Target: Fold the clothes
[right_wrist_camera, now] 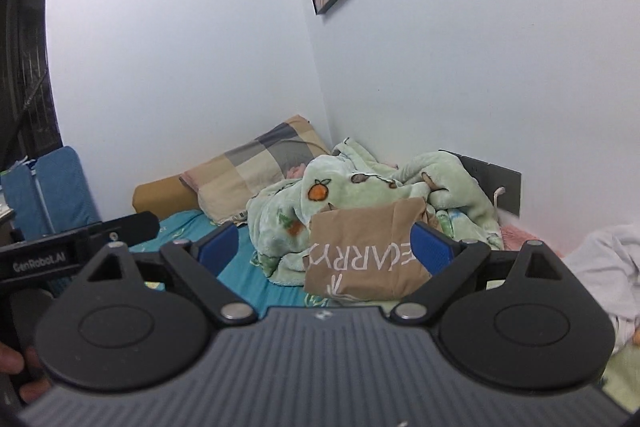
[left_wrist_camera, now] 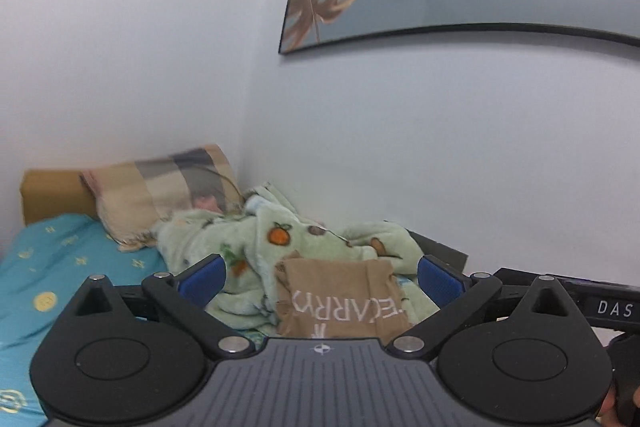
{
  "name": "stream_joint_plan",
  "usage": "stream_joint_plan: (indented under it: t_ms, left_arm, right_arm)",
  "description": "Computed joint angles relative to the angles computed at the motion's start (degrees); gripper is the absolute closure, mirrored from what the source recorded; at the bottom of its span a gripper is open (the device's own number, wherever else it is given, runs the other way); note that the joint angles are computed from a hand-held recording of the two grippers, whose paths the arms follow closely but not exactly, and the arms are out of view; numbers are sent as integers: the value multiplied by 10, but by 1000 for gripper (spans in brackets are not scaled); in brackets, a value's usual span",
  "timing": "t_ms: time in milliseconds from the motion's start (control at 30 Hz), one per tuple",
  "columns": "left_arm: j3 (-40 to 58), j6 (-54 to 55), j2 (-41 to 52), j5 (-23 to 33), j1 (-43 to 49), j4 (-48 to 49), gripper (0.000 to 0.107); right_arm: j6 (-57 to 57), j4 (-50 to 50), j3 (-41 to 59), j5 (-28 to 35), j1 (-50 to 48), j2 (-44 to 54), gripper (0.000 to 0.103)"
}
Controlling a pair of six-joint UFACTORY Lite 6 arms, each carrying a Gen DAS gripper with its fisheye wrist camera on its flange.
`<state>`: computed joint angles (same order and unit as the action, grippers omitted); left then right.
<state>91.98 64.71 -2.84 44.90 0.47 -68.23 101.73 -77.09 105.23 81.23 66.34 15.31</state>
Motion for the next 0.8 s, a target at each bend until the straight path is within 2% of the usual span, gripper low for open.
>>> stream_joint_plan:
  t_ms: [133,267,433,600,800]
  left_arm:
    - [-100,68,-81,26,39,-45,4]
    - [-178,130,-140,13,50,-69,4]
    - [-228,175,-164,-5,58,-105,4]
    - [-239,187,-146,10,70,-129,4]
    - [-245,197,-129,-6,65,-130,4]
  right_arm:
    - [31,-23,-10,49,40,23,9]
    - [27,-36,-8,81,55,52,9]
    - [46,-29,-20,66,38,66,9]
    - [57,-19,-32,48,16,76,9]
    - [69,-11,-48,30,2,79,9]
